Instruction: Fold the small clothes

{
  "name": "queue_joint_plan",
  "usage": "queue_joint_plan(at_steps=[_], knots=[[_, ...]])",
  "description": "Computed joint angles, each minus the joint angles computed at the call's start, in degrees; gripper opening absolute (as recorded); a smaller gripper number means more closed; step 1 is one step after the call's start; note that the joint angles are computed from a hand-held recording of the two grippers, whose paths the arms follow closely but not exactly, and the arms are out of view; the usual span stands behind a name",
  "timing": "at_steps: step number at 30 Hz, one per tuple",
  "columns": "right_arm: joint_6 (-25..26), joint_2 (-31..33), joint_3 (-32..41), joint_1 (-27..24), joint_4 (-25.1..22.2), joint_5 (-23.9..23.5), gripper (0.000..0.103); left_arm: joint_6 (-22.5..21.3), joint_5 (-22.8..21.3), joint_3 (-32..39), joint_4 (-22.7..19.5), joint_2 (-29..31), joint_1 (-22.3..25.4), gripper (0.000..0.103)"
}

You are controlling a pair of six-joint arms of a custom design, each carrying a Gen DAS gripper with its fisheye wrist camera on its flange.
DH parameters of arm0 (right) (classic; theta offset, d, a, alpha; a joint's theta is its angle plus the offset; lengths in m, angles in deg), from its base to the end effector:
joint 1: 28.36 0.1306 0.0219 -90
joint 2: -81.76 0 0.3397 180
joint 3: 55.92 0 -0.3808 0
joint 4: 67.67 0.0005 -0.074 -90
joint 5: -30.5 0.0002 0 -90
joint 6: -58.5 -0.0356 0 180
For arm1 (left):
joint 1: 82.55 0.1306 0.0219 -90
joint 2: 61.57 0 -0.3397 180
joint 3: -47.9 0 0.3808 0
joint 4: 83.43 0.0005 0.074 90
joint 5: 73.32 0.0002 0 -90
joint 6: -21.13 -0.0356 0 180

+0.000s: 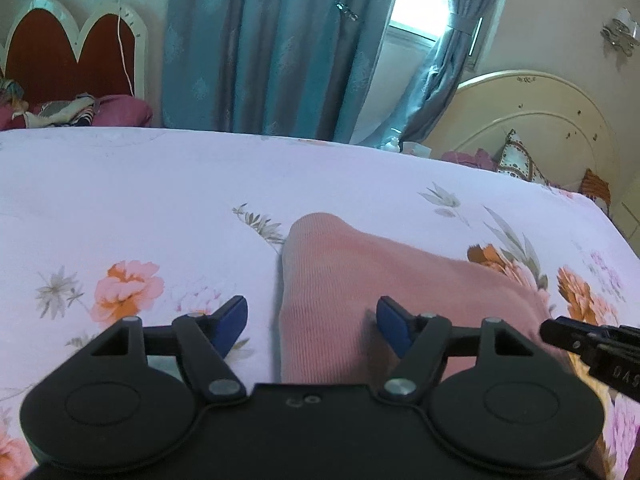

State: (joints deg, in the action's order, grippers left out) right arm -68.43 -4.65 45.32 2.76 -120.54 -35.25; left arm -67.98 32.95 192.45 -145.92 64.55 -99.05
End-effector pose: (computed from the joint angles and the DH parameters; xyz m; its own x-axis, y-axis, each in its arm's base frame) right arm 0.4319 0.2431 0.4446 -0.6201 0.2656 -0.7382 0.1864 0.9639 0.1902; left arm 0.6308 -0.1978 0.4500 -0.6739 0.1841 -0.7155 0.4553 0.8662 -0.2060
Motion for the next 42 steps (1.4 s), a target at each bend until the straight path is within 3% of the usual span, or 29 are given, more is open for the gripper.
queue_joint_plan(at_steps=[1, 2, 6, 13, 17, 21, 29, 30, 31, 33, 42], knots=[[-0.50, -0.40, -0.57, 0.49, 0.13, 0.45, 0.053, -0.01, 0.23, -1.30, 0.32, -0.90, 0.07, 0.070], [-0.63, -0.77, -1.09, 1.07, 0.24, 1.24, 0.056, 0.05, 0.47, -2.81, 0.78, -1.93, 0.17, 0.070], [-1.37, -1.64, -1.82, 2.87, -1.18, 3.57, 0.056, -0.25, 1.07, -8.89, 2.45, -6.21, 0.50, 0.070], [-3.23, -3.25, -4.37, 3.48, -2.18, 3.16, 0.055, -1.88, 1.48, -18.23, 5.01, -12.06, 0.53, 0.071], [-4.30, -2.31, -4.46, 2.97, -6.22, 4.31, 0.053, -1.72, 1.09, -20.76, 6.23, -13.10, 0.45, 0.074], [-9.39, -4.90, -8.04, 1.68, -5.05, 2.57, 0.052, -1.67, 0.79, -20.34, 5.80, -12.94, 0.44, 0.076], [-6.93, -8.31, -7.68, 6.16, -6.05, 6.11, 0.052, -2.43, 2.80, -23.71, 6.01, -16.51, 1.41, 0.073], [-6.64, -8.56, -7.63, 6.92, -6.47, 6.69, 0.051, -2.64, 3.28, -24.58, 6.01, -17.26, 1.67, 0.073], [-6.34, -8.75, -7.57, 7.65, -7.01, 6.93, 0.037, -2.92, 3.73, -25.51, 5.97, -18.04, 1.92, 0.073], [-6.86, -9.16, -7.77, 8.78, -8.29, 6.58, 0.022, -3.65, 4.40, -27.78, 6.25, -19.81, 2.34, 0.074], [-9.12, -10.76, -11.24, 11.23, -13.89, 6.85, 0.022, -5.73, 5.08, -33.79, 3.44, -23.04, 2.32, 0.073]])
